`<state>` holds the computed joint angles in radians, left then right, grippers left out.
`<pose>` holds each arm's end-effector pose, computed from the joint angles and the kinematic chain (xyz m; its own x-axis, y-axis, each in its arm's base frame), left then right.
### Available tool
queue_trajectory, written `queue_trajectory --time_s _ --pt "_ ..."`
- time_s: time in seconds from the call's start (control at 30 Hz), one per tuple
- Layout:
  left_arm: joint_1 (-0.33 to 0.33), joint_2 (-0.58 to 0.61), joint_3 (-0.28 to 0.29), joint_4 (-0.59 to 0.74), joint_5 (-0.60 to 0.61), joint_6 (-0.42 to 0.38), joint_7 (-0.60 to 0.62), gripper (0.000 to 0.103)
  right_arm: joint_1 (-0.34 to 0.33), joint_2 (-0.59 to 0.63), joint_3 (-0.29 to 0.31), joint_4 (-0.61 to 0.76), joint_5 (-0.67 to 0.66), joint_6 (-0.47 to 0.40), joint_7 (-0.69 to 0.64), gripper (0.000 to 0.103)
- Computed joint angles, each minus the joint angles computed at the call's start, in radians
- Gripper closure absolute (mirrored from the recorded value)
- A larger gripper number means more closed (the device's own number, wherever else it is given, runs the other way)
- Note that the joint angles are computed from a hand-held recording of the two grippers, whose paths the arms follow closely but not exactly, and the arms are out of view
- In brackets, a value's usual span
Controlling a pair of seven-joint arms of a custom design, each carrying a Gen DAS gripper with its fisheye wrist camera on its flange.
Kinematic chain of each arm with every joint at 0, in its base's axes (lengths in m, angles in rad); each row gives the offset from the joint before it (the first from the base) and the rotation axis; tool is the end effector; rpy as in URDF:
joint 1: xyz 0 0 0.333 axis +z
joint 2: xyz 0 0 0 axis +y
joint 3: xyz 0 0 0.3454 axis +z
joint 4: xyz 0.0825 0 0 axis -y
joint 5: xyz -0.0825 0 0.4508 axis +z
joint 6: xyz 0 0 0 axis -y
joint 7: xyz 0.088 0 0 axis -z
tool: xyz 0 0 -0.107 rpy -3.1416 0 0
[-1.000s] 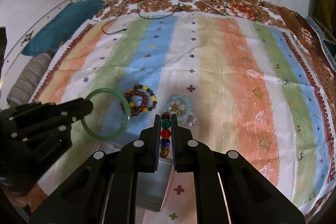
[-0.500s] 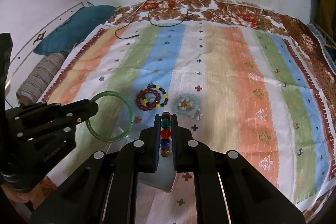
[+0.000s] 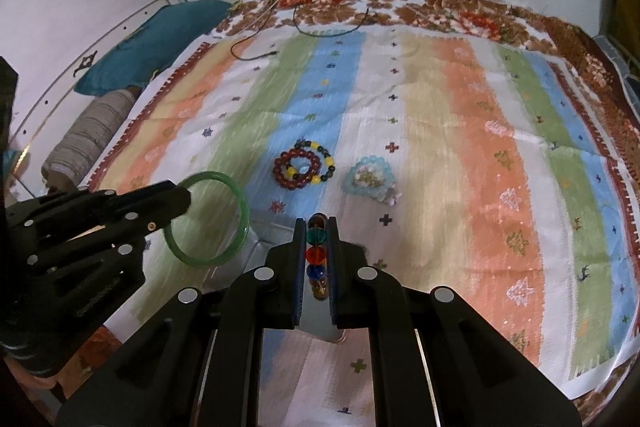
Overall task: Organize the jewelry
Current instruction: 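Lower both bracelets into the silver tin and open both tools, then move both tools back toward the red and light blue bracelets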
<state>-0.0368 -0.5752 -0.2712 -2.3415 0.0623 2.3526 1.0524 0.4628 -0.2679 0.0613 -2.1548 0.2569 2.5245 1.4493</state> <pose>0.4496 -0.1638 0.6098 0.1522 -0.9850 0.0818 -0.8115 -0.1718 -0.5585 0.4990 0.2890 0.5920 0.5080 -0.8474 -0.1547 -0.7321 -0.3301 -0.5959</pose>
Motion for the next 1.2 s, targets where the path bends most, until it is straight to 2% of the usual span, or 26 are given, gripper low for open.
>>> queue_trajectory --time_s 0.07,0.1,0.13,0.17,0.2,0.27,0.5,0.8,0.93,1.2 --pt "-0.005 0.001 0.012 -0.004 -0.022 -0.003 0.000 0.092 -0.006 0.000 0.001 0.001 -0.003 0.002 0.017 0.089" --pt "0.004 0.000 0.003 -0.002 -0.007 -0.007 -0.008 0.088 -0.008 -0.001 0.003 0.000 -0.009 0.005 0.023 0.080" --pt "0.012 -0.002 -0.006 -0.001 0.008 -0.009 -0.016 0.077 -0.011 -0.002 0.004 0.000 -0.015 0.009 0.032 0.068" --pt "0.020 -0.005 -0.012 -0.001 0.021 -0.009 -0.026 0.073 -0.012 -0.002 0.004 0.000 -0.017 0.011 0.039 0.066" --pt "0.021 -0.006 -0.012 -0.002 0.024 -0.007 -0.031 0.069 -0.013 0.001 0.003 0.003 -0.020 0.009 0.044 0.066" --pt "0.022 -0.005 -0.011 0.000 0.028 -0.010 -0.039 0.069 -0.017 0.005 0.004 0.006 -0.030 0.006 0.053 0.065" --pt "0.036 0.002 0.003 0.003 0.034 -0.018 -0.060 0.052 -0.033 0.029 0.009 0.025 -0.067 -0.005 0.095 0.053" --pt "0.054 0.042 0.016 0.022 0.042 -0.042 -0.072 0.046 -0.050 0.073 0.018 0.063 -0.107 -0.023 0.127 0.043" --pt "0.061 0.065 0.011 0.035 0.070 -0.041 -0.077 0.039 -0.058 0.094 0.024 0.080 -0.129 -0.028 0.138 0.039" --pt "0.060 0.128 0.024 0.057 0.086 -0.022 -0.099 0.038 -0.073 0.162 0.033 0.139 -0.153 -0.051 0.171 0.039"
